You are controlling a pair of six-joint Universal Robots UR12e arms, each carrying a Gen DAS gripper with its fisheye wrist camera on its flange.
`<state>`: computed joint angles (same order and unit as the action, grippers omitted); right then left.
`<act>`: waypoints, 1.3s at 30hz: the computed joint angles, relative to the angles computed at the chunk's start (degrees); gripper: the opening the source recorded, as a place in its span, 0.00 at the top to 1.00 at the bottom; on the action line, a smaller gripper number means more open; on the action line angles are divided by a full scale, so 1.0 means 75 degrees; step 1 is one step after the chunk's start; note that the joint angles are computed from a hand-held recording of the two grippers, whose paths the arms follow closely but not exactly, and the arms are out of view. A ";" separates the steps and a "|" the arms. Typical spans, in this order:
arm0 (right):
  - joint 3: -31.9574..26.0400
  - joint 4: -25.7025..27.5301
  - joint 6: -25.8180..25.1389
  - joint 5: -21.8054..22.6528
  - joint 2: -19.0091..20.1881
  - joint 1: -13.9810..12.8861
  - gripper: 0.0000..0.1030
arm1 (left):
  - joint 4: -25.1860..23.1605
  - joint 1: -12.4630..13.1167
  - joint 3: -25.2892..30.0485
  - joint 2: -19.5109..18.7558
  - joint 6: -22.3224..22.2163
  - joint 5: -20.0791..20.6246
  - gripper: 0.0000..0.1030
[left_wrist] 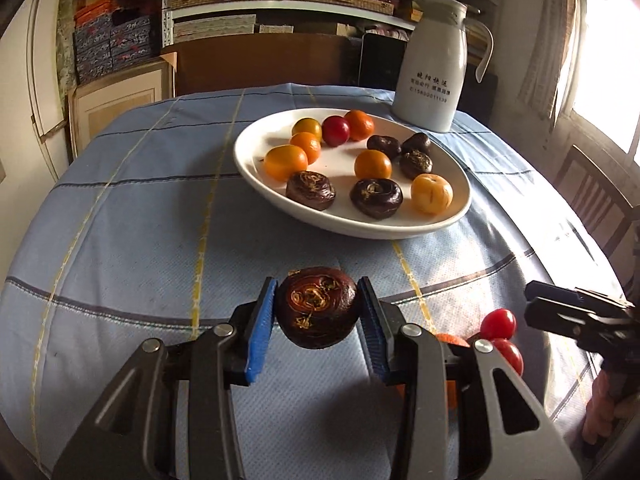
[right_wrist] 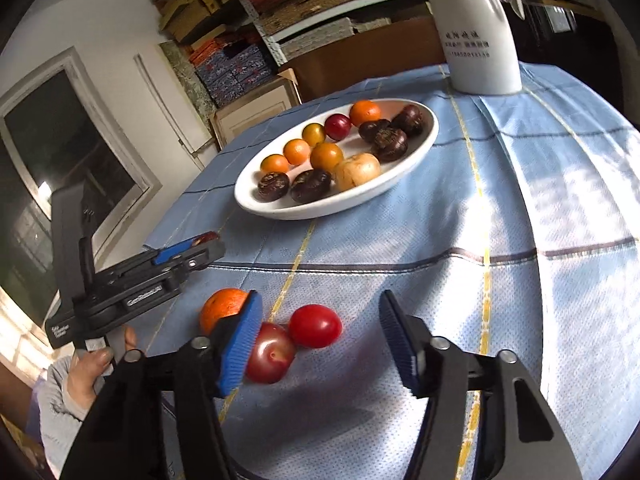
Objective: Organize fruits
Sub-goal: 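Grasp a dark brown fruit with the left tool while the right tool grasps a red tomato, then carry the dark brown fruit and tomato onto the plate and open both tools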
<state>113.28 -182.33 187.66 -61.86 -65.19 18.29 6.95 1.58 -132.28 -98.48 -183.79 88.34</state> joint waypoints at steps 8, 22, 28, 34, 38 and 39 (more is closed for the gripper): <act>-0.0228 0.0764 -0.0098 0.0608 0.0130 -0.0024 0.58 | -0.0121 -0.0069 0.0008 -0.0013 0.0121 0.0037 0.61; -0.0249 0.0864 0.0146 0.1058 0.0217 -0.0147 0.70 | -0.0300 -0.0039 0.0045 -0.0040 0.0045 -0.0033 0.61; -0.0128 0.0296 0.0335 0.0759 0.0174 -0.0135 0.71 | 0.0405 -0.0307 -0.0025 -0.0081 0.0137 0.0855 0.61; -0.0056 -0.0038 0.0331 0.0566 0.0136 -0.0118 0.71 | 0.1087 -0.0514 -0.0095 -0.0113 0.0282 0.1486 0.61; -0.0005 -0.0302 0.0361 0.0435 0.0118 -0.0111 0.71 | 0.1380 -0.0559 -0.0130 -0.0112 0.0303 0.1688 0.61; -0.0001 -0.0339 0.0363 0.0418 0.0115 -0.0110 0.71 | 0.1427 -0.0565 -0.0136 -0.0114 0.0301 0.1711 0.61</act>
<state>113.28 -184.88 190.38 -58.73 -64.33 17.46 17.65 -2.66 -133.30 -99.34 -181.54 101.17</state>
